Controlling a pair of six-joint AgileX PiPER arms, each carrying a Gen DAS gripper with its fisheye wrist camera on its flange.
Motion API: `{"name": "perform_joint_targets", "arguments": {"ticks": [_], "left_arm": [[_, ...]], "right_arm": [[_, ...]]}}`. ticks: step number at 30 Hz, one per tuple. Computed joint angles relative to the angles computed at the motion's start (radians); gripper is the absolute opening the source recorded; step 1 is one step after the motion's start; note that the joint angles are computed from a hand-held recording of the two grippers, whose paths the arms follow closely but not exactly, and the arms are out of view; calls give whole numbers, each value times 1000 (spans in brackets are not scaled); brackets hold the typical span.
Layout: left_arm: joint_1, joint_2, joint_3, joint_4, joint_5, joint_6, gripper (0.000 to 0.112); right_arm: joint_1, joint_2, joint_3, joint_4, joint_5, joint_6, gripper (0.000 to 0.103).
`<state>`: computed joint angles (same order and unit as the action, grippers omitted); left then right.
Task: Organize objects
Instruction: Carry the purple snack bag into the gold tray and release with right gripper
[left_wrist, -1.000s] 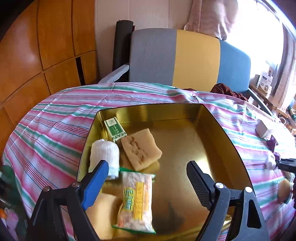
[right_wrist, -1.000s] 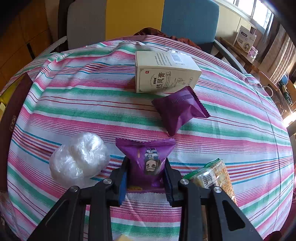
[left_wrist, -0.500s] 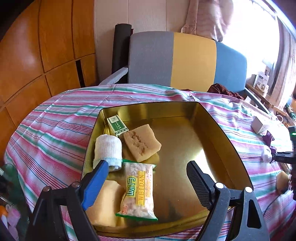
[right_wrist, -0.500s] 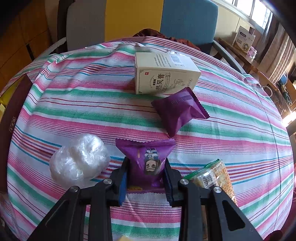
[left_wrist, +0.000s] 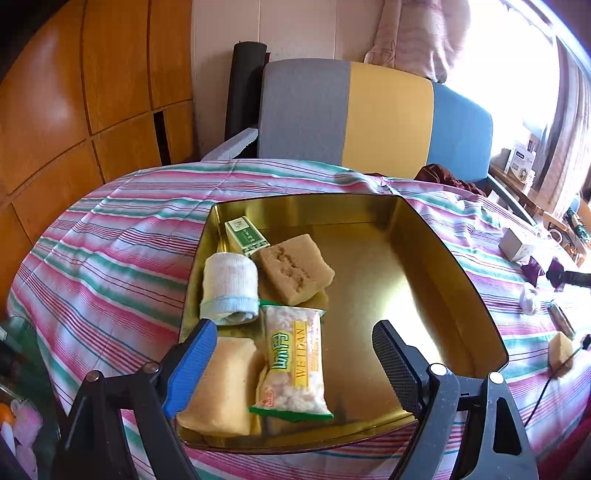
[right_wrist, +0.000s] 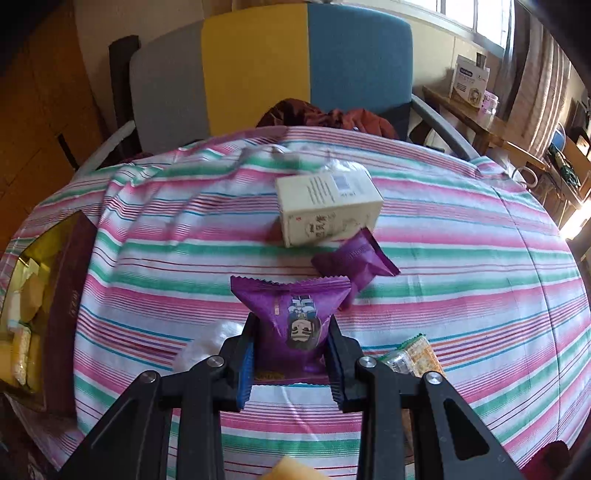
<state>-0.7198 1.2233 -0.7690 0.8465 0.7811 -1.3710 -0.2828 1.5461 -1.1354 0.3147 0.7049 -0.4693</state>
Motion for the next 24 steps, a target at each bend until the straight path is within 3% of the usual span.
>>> {"name": "perform_joint_targets", "arguments": {"ticks": [5,11,18,24], "left_arm": [[17,-38,22,-14,-6,21,87],[64,-129,54,-35,-2,78,87],[206,-236,117,-125,-27,161,87],[318,-274,179,-207,-94,230,87]], "right_arm": [[144,-49,-46,27,42,37,32],[396,-3,-127,63,62,91,32],[669,186,-287,31,72,208,32],[803,418,-548,-64,122,401,32]]}}
